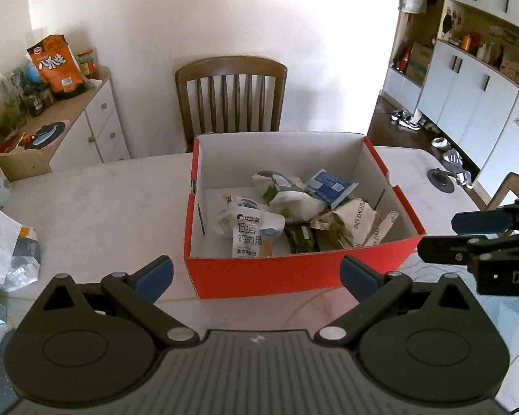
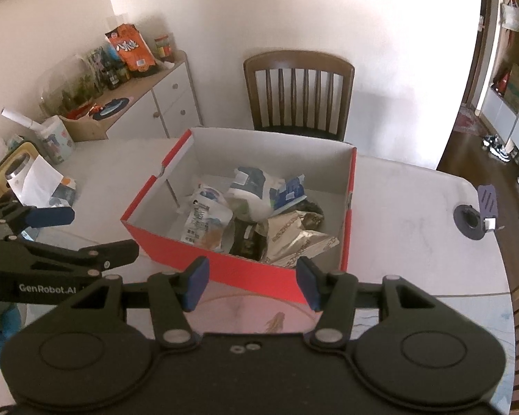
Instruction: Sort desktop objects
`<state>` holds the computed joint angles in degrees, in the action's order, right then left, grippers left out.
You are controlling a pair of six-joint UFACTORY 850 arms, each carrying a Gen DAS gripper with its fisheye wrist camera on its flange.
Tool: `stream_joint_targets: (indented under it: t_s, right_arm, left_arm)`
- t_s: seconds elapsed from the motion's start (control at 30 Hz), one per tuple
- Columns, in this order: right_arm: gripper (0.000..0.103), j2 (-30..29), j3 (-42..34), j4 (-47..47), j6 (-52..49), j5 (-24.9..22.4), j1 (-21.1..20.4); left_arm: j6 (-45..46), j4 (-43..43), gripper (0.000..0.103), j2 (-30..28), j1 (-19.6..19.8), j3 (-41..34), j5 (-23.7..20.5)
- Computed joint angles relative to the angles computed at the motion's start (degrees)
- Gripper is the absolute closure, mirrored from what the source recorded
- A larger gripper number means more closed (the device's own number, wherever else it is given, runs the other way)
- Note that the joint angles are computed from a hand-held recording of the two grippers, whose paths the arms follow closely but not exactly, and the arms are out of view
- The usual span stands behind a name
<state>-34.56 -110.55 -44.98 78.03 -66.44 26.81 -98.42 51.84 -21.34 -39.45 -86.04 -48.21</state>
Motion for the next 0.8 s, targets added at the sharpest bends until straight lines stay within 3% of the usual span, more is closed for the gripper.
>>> stream_joint_targets:
  t_s: [0.33, 0.8]
  right_arm:
    - [0.043, 1.76, 4.19, -6.23, 5.71, -0.12, 2.88]
    - [0.039, 4.91, 12.05, -9.04, 13.83, -0.64, 4.72]
  left_arm:
    - [-1.44, 0.34, 0.000, 0.53, -1.91, 0.89, -1.79]
    - [-2.11, 0.21, 0.000, 0.91, -3.19, 2.91, -0.42]
